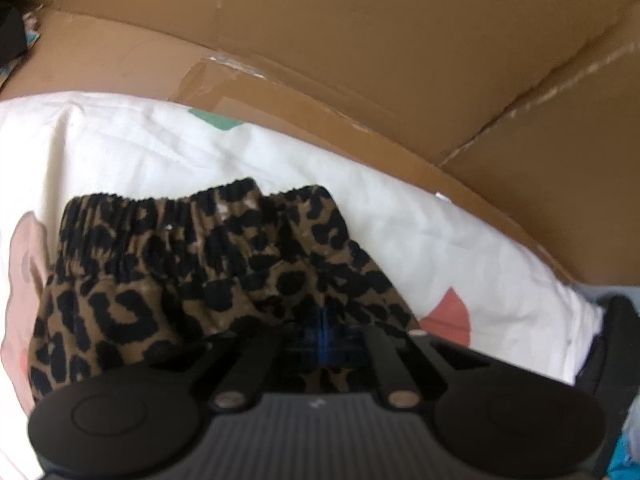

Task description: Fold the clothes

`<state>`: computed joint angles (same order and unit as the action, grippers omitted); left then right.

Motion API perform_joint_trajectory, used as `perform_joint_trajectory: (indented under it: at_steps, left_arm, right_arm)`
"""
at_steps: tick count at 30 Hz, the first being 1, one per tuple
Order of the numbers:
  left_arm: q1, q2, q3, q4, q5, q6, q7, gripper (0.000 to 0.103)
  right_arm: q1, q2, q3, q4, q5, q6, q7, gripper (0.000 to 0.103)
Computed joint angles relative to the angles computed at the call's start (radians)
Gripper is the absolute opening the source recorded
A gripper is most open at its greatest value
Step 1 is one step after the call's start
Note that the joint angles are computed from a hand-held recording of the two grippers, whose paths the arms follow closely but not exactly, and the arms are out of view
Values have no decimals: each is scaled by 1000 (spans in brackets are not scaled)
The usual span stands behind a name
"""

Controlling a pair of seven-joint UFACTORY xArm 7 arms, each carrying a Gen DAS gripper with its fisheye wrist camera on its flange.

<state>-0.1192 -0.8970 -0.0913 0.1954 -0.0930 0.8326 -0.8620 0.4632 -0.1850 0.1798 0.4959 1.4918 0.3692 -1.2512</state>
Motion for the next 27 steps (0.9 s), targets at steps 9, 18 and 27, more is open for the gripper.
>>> perform_joint_trajectory:
  at_steps: [9,18,27]
  left_arm:
    - [10,-142,17,29,-2,60,32,1]
    - [5,-27,19,63,-32,-57,47,0]
    - [-14,-53,33,51,-46,-35,79,0]
  right_arm:
    - [-23,-111,-23,-59,69,20,-24,0]
    - [-40,-138,-27,-71,80,23,-7,3]
    - [-37,-101,-34,-67,-38,58,83,25]
